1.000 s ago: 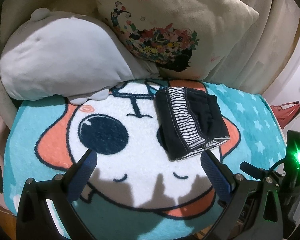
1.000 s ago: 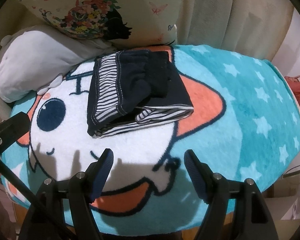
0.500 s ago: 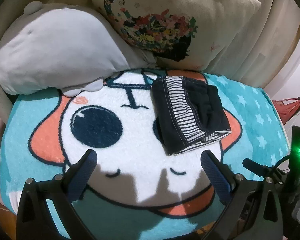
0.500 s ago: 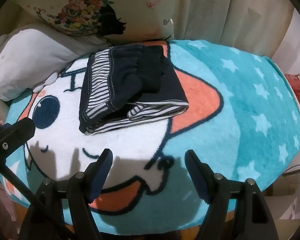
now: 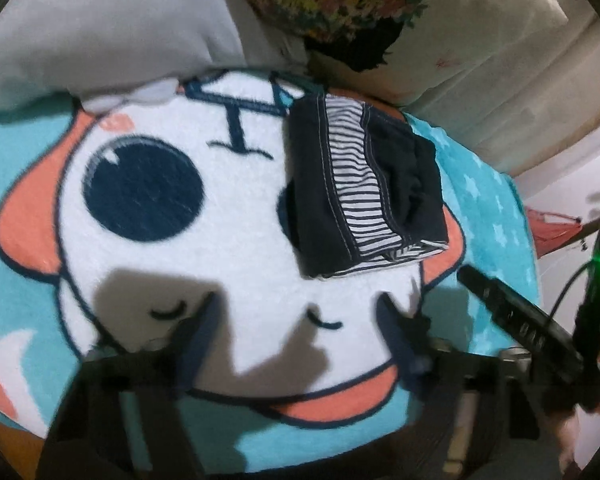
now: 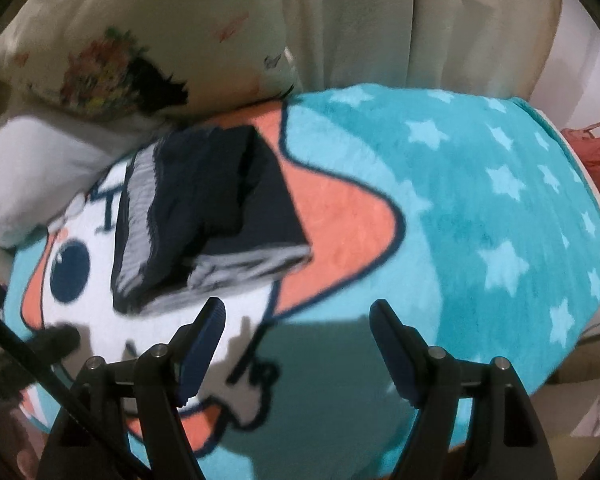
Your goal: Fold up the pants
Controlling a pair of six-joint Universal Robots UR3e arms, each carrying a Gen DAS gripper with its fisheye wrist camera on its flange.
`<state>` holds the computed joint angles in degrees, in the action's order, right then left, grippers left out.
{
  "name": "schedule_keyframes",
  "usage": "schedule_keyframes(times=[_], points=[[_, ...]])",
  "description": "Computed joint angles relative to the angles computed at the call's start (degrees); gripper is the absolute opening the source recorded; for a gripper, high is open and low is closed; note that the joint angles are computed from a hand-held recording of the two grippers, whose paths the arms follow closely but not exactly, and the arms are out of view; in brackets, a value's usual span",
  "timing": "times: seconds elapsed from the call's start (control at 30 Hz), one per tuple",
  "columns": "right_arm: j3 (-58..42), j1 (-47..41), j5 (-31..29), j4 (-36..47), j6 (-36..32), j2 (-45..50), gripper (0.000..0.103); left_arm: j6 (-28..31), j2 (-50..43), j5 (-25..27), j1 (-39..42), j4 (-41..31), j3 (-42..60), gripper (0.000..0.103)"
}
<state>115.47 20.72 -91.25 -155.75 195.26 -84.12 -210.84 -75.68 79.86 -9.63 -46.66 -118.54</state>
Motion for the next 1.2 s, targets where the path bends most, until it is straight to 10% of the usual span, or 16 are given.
schedule_keyframes(times=[0.2,0.37,0.6,0.73,0.87,1.1,1.2], points=[[-7.61,-7.96,12.68,-0.35,-9.53,7.35,0.080,-2.61,-7.52,1.87,0.03,4.34,3.83,0.051],[-20.16,-10.06,20.32,4.88,-14.41,17.86,0.081,-2.49,-15.55,2.76,0.08,8.27,8.90,0.075],[-34.40,-10.03,27.55,11.85,-17.35,28.86,0.085,-4.30,-25.99,2.72,-0.45,7.52,16.60,0.076],[-38.31,-9.57,30.05,15.40,-19.09,30.81,0.054,-4.97,-27.57,3.28,-2.17,3.17,21.72,0.026],[-36.55,-10.27,32.73,15.20,-22.12,27.99,0.037,-4.52,-29.69,10.57,-6.20,-3.45,29.91,0.017],[-39.10,-11.53,33.48,16.16,-21.14,30.07,0.044,-4.91,-34.16,14.37,-6.56,-9.20,36.97,0.027],[-40.88,-11.29,31.52,16.91,-20.85,32.15,0.067,-5.57,-34.74,13.61,-5.56,-9.80,36.54,0.035]])
